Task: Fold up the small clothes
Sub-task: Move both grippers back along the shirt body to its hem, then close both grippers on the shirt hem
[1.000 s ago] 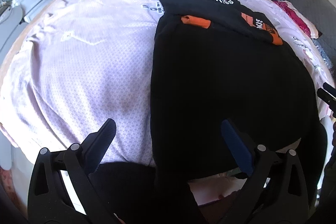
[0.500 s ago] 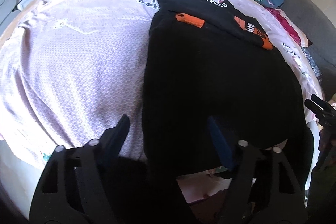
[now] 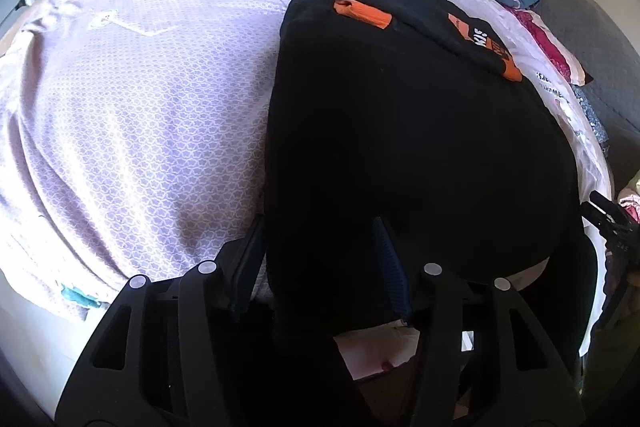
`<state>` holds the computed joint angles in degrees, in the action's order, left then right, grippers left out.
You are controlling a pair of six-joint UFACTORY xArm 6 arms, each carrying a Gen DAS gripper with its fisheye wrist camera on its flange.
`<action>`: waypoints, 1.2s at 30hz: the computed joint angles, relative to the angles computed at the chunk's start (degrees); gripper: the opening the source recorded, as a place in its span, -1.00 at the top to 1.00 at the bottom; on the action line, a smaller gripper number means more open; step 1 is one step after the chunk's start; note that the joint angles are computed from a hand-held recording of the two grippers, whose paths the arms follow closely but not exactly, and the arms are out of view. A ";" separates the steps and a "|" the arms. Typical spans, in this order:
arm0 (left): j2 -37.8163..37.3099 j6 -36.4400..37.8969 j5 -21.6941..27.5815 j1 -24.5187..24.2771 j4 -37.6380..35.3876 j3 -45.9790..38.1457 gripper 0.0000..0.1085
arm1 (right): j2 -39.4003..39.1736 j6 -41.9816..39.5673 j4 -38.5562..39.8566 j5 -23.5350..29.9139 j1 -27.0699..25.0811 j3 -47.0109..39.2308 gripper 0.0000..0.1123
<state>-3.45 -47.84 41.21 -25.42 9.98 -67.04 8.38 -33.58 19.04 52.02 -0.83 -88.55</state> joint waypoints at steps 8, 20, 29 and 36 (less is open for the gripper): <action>-0.54 0.26 -2.58 0.74 -1.64 1.92 0.18 | 0.87 -1.12 0.46 3.81 -1.09 -1.44 -0.76; -1.79 -0.97 -3.32 0.14 1.46 1.53 0.93 | 3.07 -3.01 2.56 11.16 -2.30 -4.26 -0.18; -3.70 -2.44 -5.02 0.01 4.28 1.24 0.94 | 2.39 -4.94 9.04 12.63 -4.42 -5.48 0.87; -3.75 -3.41 -6.21 0.09 6.97 -0.53 0.95 | 1.91 -8.67 18.46 10.28 -5.60 -8.59 0.87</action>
<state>-7.20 -51.25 35.00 -25.33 16.95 -67.57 10.29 -42.25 37.50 62.31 -6.42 -97.15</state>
